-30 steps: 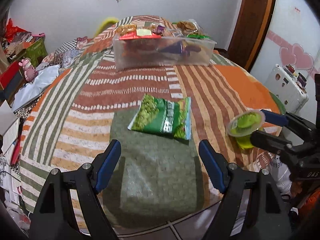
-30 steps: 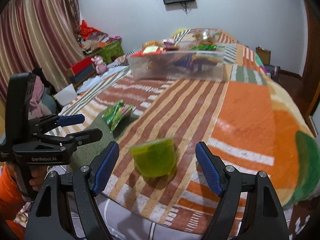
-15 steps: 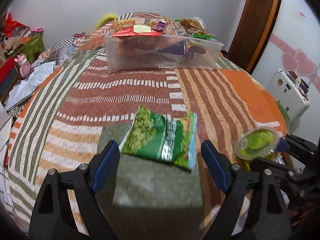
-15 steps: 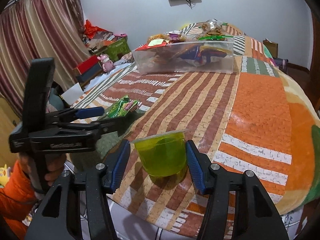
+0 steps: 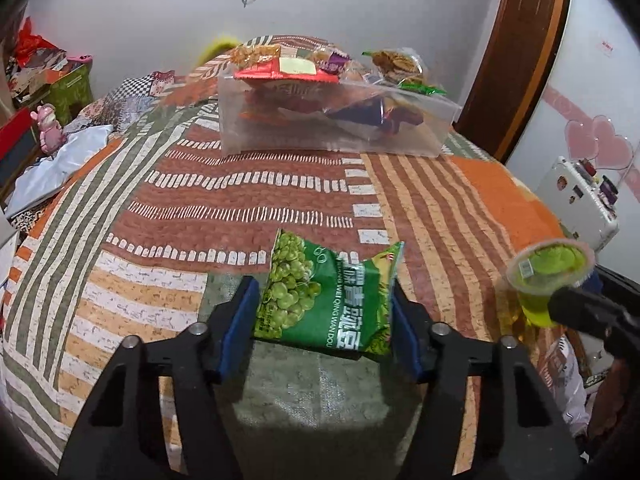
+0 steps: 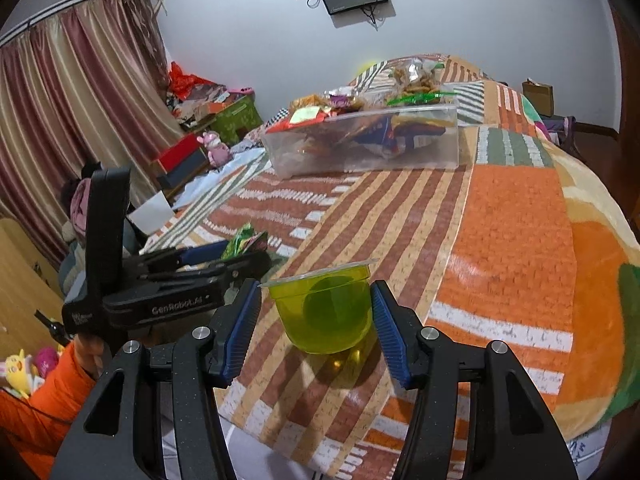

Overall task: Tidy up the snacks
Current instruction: 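Grasp the green jelly cup with the right tool while the left tool grasps the green pea bag, then carry the jelly cup and pea bag into the clear box and release both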

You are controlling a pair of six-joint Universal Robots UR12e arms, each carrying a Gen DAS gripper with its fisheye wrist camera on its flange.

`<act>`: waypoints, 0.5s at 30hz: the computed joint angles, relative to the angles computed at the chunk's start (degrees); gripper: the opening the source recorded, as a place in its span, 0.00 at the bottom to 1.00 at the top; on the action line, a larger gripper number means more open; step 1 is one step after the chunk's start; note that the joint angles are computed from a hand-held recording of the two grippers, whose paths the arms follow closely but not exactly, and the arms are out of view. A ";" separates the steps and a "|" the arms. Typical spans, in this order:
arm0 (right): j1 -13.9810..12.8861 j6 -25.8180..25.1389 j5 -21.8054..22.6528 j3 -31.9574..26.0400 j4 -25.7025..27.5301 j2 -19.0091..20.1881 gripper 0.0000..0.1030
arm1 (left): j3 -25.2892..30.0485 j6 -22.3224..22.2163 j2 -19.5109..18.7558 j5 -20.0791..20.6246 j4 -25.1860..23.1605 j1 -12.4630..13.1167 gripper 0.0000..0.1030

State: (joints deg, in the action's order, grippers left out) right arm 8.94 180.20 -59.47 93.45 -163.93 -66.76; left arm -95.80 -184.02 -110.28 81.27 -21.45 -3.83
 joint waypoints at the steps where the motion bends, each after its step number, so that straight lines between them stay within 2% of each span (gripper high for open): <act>1: 0.00 0.12 -0.08 -0.22 -0.24 0.10 0.51 | -0.03 -0.13 0.11 0.23 0.33 0.01 0.57; 2: 0.00 0.15 -0.22 -0.50 -0.43 0.21 0.51 | -0.13 -0.23 0.25 0.15 0.80 0.06 0.50; 4: -0.03 0.38 -0.51 -1.05 -0.93 0.50 0.51 | -0.13 -0.31 0.50 0.03 1.33 0.13 0.45; 7: -0.13 0.80 -0.96 -1.86 -1.57 0.92 0.51 | 0.17 -0.22 0.66 -1.24 1.68 0.37 0.28; 10: -0.32 1.47 -1.25 -2.93 -2.38 1.49 0.51 | 0.62 0.12 0.62 -0.99 2.59 0.32 0.22; 15: -0.40 2.13 -2.09 -4.65 -3.40 2.47 0.51 | 1.38 0.13 0.35 -0.45 3.26 0.33 0.19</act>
State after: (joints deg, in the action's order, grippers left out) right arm 8.53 182.33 -61.56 88.80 -167.33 -64.29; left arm -94.42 -183.89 -109.93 80.82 -18.19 -3.50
